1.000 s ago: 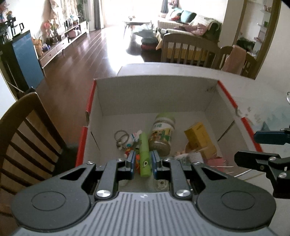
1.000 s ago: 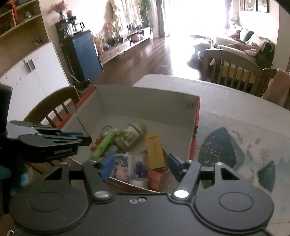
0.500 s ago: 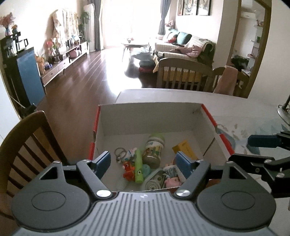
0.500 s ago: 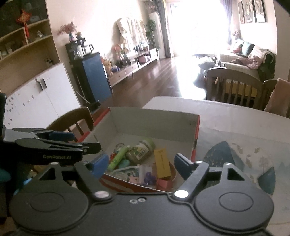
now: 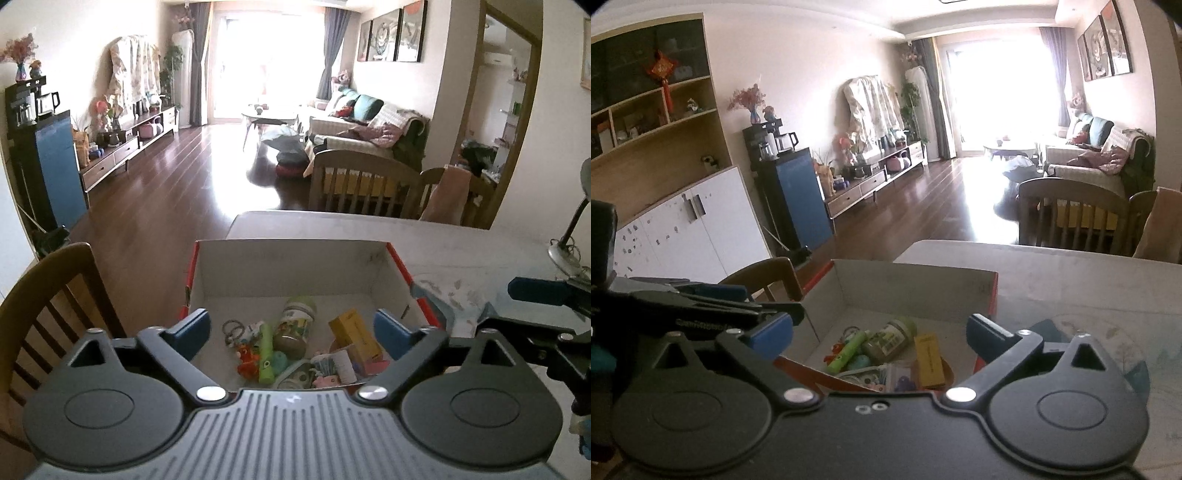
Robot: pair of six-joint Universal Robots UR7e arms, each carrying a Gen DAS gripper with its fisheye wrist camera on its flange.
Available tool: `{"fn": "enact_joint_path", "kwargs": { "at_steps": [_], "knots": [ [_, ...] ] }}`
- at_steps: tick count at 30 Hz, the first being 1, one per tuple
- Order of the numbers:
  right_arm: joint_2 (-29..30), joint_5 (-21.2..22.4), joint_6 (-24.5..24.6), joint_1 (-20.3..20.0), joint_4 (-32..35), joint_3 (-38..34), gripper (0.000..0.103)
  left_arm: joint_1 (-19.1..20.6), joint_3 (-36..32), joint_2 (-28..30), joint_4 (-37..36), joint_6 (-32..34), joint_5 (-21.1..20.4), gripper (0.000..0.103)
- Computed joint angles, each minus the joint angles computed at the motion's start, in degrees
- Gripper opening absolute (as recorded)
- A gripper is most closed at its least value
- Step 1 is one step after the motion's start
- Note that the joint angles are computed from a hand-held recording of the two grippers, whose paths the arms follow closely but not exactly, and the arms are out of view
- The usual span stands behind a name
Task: Organize rigid objects
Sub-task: 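Withdraw both open tools up and away from the box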
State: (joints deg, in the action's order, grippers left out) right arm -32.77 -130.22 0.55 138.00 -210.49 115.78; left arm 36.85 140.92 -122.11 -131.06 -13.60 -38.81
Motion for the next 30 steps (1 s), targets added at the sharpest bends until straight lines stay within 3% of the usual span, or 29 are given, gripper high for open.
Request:
{"fn": "enact_joint_path", "kwargs": {
  "at_steps": [10,21,27,30],
  "knots": [
    [-0.19,-0.56,1.0,0.74,-1.22,1.26,0.103,-1.54,0.89,-2.89,2.4,-2.92,0.29,0.102],
    [-0.23,-1.63,2.91,1.72,-2.3,2.24,0.103,-5.94,1.21,-8.47,14.25,-11.56,0.41,0.102],
    [-0.72,-2.33,4.06,2.03,-2.65,3.51,0.103,-9.55,1.36,-11.49,21.98,-17.94,3.89,0.102],
    [-0.9,-2.33,4.46,2.13,-2.67,4.0,0.103,-10.16,1.21,-13.1,23.48,-19.33,2.88,0.102]
  ]
}}
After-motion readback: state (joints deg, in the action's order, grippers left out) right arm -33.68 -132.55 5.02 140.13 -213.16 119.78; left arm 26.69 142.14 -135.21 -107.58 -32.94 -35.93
